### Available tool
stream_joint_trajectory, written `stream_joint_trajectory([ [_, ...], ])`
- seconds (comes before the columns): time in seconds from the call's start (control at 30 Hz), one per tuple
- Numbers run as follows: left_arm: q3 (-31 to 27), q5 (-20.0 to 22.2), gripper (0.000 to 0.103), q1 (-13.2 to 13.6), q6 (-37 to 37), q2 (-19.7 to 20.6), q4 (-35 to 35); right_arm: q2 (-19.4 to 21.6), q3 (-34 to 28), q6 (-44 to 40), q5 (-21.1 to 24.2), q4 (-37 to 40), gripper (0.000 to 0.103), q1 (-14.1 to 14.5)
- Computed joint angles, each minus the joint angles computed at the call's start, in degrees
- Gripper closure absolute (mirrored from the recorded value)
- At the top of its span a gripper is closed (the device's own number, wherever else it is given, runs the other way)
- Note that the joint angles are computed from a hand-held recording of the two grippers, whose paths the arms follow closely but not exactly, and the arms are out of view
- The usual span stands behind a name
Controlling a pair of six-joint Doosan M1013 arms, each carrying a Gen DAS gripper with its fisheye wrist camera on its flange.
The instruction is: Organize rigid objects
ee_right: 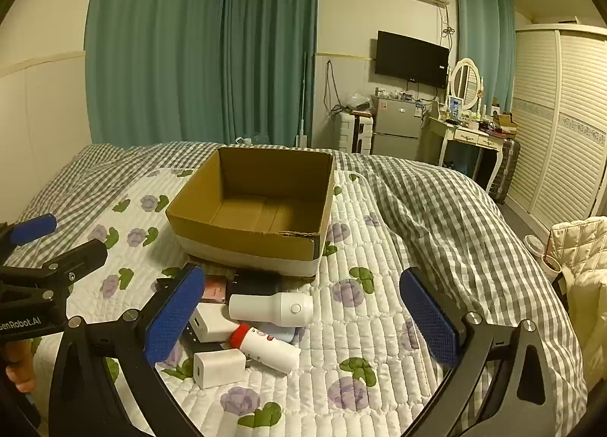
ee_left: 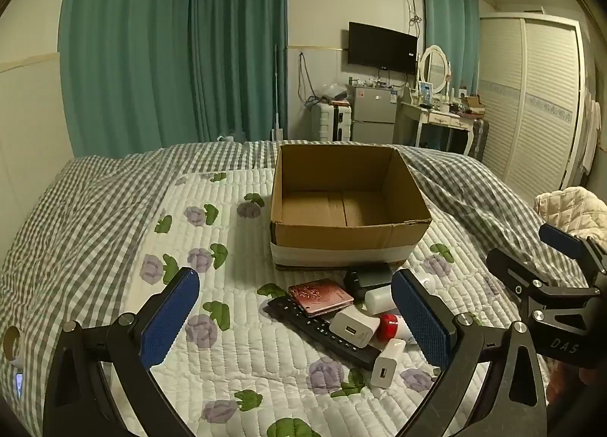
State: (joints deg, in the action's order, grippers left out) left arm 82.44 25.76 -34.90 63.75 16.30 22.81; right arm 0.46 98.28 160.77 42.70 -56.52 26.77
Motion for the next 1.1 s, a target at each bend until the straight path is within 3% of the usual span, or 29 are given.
stream_joint_trajectory([
  [1.1,0.01,-0.39,0.0,0.09,-0.3,0.01,-0.41,0.07,0.19,-0.4,0.06,0.31,0.0,-0.24],
])
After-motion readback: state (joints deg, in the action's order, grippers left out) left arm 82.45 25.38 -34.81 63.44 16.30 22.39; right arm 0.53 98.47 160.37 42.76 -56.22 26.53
